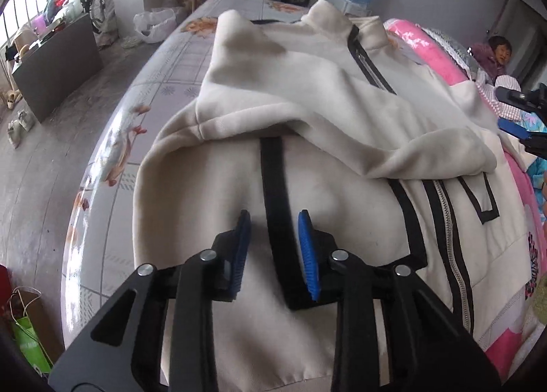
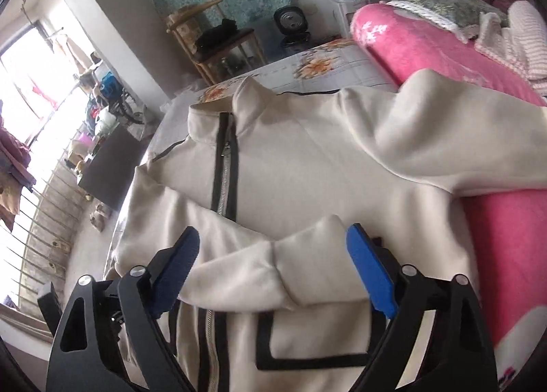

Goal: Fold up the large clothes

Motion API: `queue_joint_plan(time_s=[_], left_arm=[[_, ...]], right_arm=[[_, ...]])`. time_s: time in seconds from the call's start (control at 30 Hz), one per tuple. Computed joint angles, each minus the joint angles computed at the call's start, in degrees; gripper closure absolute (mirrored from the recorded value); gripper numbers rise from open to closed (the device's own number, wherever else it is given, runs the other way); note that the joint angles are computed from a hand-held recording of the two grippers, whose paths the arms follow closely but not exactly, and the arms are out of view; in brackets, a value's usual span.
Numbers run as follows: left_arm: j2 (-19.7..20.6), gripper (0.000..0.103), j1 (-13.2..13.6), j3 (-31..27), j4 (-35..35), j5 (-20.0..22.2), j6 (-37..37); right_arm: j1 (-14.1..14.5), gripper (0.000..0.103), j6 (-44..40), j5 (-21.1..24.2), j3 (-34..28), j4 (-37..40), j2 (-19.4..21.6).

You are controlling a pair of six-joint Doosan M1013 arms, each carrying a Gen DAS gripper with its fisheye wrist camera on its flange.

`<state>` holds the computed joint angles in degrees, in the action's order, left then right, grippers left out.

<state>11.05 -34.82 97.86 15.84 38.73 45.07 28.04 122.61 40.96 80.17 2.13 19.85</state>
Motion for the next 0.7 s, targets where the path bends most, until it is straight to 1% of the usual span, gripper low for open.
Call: queue_joint_plan(time_s=[0.03, 0.07, 0.13, 0.17, 0.23, 0.3, 0.4, 0.53, 0.6, 0.63, 0.7], left_arm=[[-0.09, 0.078, 0.10, 0.21, 0.41, -0.13, -0.39], [-0.14, 0.081, 0.11, 0.44, 1.29, -0.39, -1.36], [-0.34, 0.082, 0.40, 0.96, 1.40, -1.52, -2.08], [-0.36, 0.083, 0.45, 1.09, 1.37, -2.00, -2.41], [-0.62, 0.085, 0.72, 1.51, 1.10, -3.13, -3.01], [-0.92, 0.088, 0.90, 2.14, 1.35, -4.39, -3.84], [-1.19, 0.089, 1.28, 2.66, 0.25, -5.83, -3.62], [-1.44, 0.089, 1.25, 3.24, 0.87, -7.00, -4.49], [-1.64, 0.089, 1.19, 3.63, 1.45, -7.67, -5.16], [-1.67, 0.089, 1.17, 3.79, 1.81, -8.03, -5.48], [-1.76, 0.089, 1.13, 4.05, 2.32, -8.59, -5.91]], right_arm=[[0.07, 0.029, -3.44, 1.89, -2.10, 2.82, 2.03], [0.11, 0.036, -5.62, 3.47, -3.44, 4.62, 3.38], [0.54, 0.046, -7.52, 9.00, -6.36, 5.45, 6.11], [0.94, 0.049, -7.39, 10.80, -6.74, 4.53, 6.59], [1.98, 0.053, -7.11, 10.96, -5.27, 1.94, 5.49], [2.39, 0.054, -8.65, 10.27, -2.56, 2.82, 3.26], [2.86, 0.054, -9.89, 9.66, 2.50, 3.97, -0.74], [2.42, 0.054, -7.99, 13.28, 7.91, 6.09, -4.25], [2.02, 0.054, -7.49, 12.91, 8.93, 6.75, -5.42], [1.80, 0.054, -7.44, 11.89, 8.75, 6.53, -5.82], [1.64, 0.054, -6.18, 9.74, 6.92, 3.54, -5.71]])
